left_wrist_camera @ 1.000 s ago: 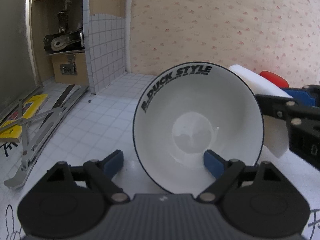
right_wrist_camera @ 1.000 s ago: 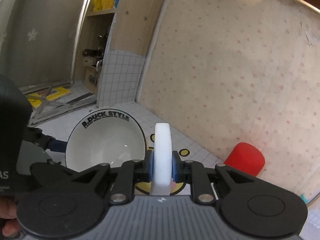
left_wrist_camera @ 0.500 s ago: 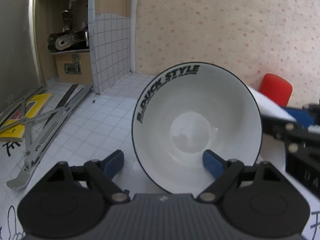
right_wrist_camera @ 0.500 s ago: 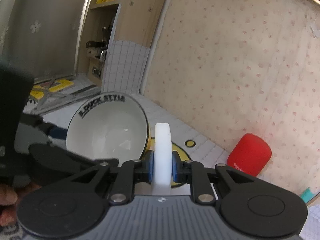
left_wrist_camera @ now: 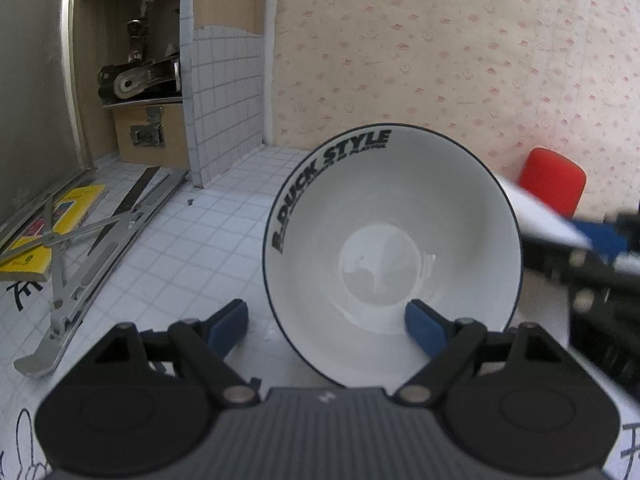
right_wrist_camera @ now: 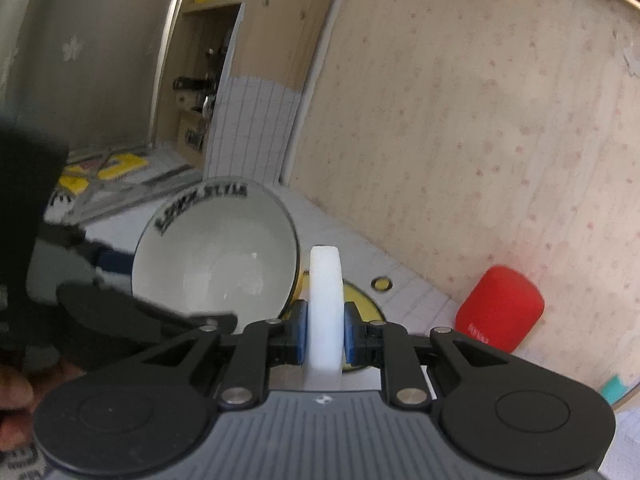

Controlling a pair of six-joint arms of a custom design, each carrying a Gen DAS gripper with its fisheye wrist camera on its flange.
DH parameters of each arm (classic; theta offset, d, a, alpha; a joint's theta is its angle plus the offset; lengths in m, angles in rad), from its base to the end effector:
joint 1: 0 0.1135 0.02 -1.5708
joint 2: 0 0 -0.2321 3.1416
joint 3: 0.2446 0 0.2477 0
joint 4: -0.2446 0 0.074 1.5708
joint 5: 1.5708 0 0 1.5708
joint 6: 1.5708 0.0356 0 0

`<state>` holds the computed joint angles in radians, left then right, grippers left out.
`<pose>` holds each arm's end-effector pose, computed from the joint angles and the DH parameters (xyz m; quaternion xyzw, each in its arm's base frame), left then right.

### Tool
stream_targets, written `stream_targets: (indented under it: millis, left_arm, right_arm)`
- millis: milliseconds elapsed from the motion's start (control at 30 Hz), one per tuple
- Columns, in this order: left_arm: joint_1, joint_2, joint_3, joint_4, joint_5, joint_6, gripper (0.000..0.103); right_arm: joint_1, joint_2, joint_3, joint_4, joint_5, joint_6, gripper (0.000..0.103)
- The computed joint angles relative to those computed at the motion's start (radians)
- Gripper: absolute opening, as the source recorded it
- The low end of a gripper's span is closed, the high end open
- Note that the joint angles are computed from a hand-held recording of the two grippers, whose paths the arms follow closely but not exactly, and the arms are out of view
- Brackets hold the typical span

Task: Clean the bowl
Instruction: 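Turn the bowl with the left tool while the right tool wipes its interior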

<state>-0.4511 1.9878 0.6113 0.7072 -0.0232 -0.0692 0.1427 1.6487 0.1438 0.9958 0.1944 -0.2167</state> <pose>0.2750 -0.1323 0.0335 0.1659 0.8847 -0.1020 0.4236 0.2077 0.0229 0.0559 -0.1051 0.8533 -0.1023 0.5004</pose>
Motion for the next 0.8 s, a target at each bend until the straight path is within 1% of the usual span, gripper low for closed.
stream_targets:
  millis: [133,200,300,433,467,500,533,800]
  left_arm:
    - [0.0,-0.001,0.001,0.001,0.001,-0.002,0.086]
    - [0.009,0.005,0.009,0.004,0.009,-0.011,0.086]
    - [0.02,0.015,0.024,0.002,0.014,-0.017,0.087]
    - [0.017,0.016,0.028,-0.005,0.009,-0.014,0.087]
    - [0.016,0.014,0.026,-0.005,0.007,-0.013,0.087]
    - [0.015,0.013,0.024,-0.006,0.005,-0.012,0.087]
    - [0.015,0.012,0.023,-0.007,0.005,-0.01,0.087]
    - [0.012,0.009,0.016,-0.008,-0.006,-0.004,0.087]
  right_arm:
    - [0.011,-0.023,0.011,-0.031,0.01,-0.016,0.017]
    - [0.003,-0.009,0.009,-0.029,-0.008,-0.013,0.017]
    - [0.019,0.057,0.004,0.02,0.003,-0.011,0.017]
    - [-0.002,0.069,-0.002,0.032,-0.015,-0.008,0.017]
    - [0.001,0.061,-0.007,0.03,-0.005,-0.004,0.017]
    - [0.055,0.077,0.009,0.022,0.062,0.043,0.017]
    - [0.073,0.086,0.014,0.025,0.089,0.063,0.017]
    - [0.041,0.055,0.045,0.006,0.069,0.048,0.017]
